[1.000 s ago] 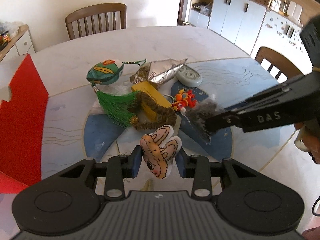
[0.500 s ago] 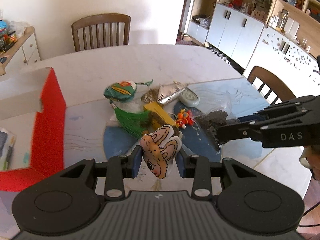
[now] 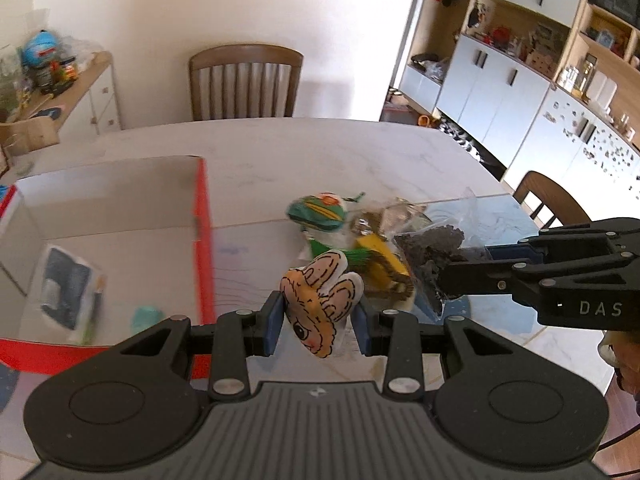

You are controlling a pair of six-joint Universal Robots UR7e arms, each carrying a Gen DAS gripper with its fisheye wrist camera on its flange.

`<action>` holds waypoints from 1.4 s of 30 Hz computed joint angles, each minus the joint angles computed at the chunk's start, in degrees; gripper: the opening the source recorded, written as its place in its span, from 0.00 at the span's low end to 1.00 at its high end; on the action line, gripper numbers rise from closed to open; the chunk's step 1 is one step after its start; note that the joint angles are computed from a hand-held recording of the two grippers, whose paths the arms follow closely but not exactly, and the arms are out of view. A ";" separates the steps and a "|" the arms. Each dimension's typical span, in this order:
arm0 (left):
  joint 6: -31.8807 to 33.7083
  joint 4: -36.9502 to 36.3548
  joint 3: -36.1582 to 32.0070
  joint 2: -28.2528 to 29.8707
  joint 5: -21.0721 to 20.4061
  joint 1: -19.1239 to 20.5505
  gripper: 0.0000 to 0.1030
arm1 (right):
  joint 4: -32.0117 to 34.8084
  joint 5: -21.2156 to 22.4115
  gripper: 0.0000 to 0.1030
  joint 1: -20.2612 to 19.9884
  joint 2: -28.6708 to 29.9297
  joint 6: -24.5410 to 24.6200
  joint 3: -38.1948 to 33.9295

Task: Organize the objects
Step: 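Carry the bunny and mesh bag into the cardboard box and release both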

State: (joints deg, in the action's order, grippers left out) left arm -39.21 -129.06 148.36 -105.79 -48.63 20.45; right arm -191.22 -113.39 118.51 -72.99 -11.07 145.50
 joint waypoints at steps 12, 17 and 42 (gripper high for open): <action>3.65 9.89 -2.34 -11.58 3.22 5.15 0.34 | -2.84 -0.44 0.18 6.71 12.79 2.08 -8.35; 8.78 7.79 -4.06 -11.82 4.52 10.14 0.34 | -2.44 -0.92 0.18 8.16 17.60 2.52 -12.34; 38.44 -20.14 -16.92 14.58 3.18 35.56 0.35 | 4.62 -7.27 0.18 6.82 36.45 -0.84 -30.45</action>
State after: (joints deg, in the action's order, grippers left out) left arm -0.77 -149.20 131.44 -91.22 -45.44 56.01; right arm -186.60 -120.66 125.33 -36.53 -11.92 115.05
